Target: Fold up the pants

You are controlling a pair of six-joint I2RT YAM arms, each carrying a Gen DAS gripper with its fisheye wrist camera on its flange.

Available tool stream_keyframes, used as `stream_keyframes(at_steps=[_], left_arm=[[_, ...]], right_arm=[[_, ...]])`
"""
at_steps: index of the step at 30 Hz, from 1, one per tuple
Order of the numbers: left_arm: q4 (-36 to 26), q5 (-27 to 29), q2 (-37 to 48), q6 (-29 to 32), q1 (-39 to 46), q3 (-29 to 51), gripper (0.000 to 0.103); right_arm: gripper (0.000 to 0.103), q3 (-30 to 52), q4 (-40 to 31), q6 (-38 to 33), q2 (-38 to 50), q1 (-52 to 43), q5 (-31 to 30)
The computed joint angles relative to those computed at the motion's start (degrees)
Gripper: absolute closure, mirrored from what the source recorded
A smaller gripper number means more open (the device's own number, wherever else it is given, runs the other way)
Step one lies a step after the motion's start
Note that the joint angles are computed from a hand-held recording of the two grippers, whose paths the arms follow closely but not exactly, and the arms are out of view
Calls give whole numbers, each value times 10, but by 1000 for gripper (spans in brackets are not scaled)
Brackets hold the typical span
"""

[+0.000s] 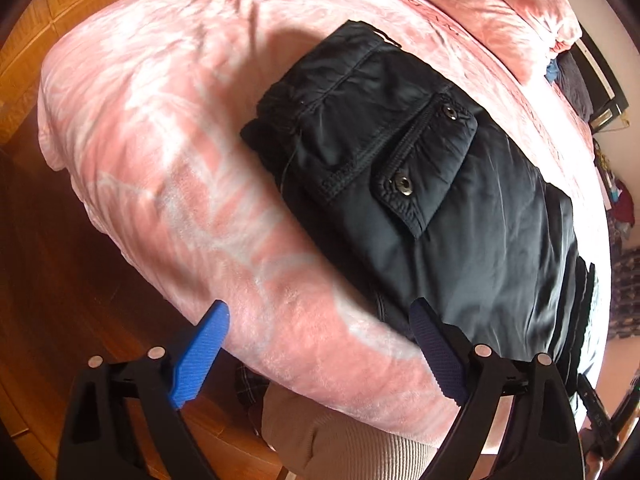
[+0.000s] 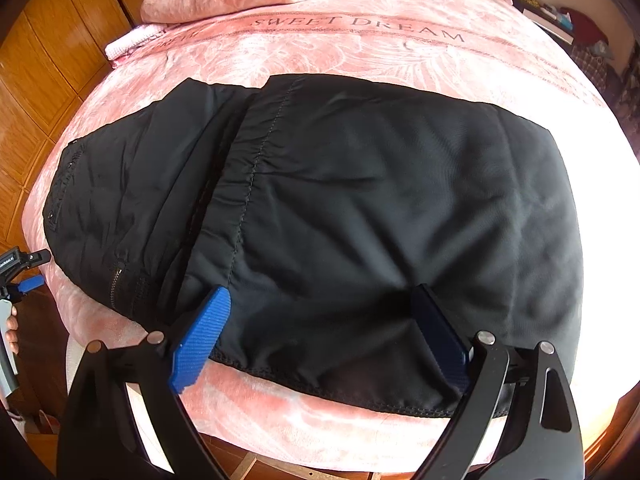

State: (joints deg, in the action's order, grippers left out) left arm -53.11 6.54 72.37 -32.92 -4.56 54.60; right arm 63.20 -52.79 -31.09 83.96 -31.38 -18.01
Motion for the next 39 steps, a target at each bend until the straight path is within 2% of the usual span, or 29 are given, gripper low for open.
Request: stream_keyframes(at_steps=[4,9,15,26,27,29,35,39], left_arm=[[34,45,26,-1,41,-10,12],[43,53,24,-18,40,-8,13],[44,74,1,-28,33,-7,22],[121,91,50,-60,19,-18,24],[122,85,48,-67,19,-18,27],[129,87,53,-73,17,-10,50],[148,64,53,-116,-1,1,84],[191,72,5,-157,-5,-21,91]], right_arm=[[11,-1,2,-2,2,-1,-1],[9,-9,12,-4,0,4,6],[8,-13,21,-3,2,8,11],[8,-20,28,-11,2,5,8],[8,-20,29,-11,2,5,7],[8,-20,30,-12,2,5,7],[7,-24,34,-11,0,7,6],[7,-29,34,-15,-4,5,2]])
